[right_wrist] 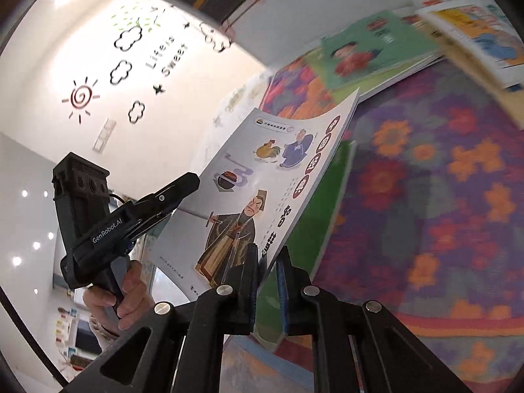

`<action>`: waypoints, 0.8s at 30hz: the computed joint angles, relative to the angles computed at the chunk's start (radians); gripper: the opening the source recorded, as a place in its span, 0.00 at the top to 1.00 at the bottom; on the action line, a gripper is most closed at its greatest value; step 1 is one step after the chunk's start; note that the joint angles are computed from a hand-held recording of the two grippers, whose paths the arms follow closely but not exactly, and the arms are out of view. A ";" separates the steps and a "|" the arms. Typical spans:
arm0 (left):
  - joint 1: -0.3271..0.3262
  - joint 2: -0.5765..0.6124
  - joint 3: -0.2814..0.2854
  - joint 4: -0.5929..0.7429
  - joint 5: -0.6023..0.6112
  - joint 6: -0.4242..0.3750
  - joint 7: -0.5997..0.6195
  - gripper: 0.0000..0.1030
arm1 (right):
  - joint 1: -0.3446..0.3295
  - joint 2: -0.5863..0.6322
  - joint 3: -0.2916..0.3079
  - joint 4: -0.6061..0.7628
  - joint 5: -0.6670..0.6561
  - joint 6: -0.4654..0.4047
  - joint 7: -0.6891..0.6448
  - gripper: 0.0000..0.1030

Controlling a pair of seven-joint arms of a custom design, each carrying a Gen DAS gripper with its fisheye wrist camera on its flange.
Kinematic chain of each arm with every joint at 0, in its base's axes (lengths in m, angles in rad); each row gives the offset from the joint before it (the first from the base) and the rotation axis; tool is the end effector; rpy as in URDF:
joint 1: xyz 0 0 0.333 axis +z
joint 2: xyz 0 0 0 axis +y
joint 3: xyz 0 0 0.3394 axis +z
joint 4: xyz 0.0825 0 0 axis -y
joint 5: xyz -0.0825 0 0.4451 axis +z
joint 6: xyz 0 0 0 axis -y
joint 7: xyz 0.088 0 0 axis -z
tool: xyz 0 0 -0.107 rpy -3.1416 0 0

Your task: Organize books

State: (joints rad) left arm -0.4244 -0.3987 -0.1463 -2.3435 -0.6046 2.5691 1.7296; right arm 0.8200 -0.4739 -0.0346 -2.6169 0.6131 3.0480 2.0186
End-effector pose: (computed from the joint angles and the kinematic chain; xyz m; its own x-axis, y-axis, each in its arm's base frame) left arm 0.4411 -0.2801 0.5521 -0.4102 -0.8193 0.4007 -0.8284 0.1510 -0.5394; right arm 0.3633 0.2992 0.4914 -0.0172 -0.6958 -0.7181 -0.8568 0.3805 -0.3481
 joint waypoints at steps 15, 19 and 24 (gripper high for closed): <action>0.051 0.036 -0.017 -0.051 0.058 -0.037 0.017 0.69 | -0.197 0.112 0.176 0.069 -0.197 -0.135 0.169 0.89; 0.070 0.025 -0.047 -0.060 0.158 -0.030 -0.047 0.69 | -0.188 0.155 0.167 0.108 -0.204 -0.137 0.175 0.88; 0.088 0.039 -0.076 -0.056 0.286 -0.015 -0.129 0.66 | -0.181 0.146 0.161 0.107 -0.197 -0.157 0.169 0.82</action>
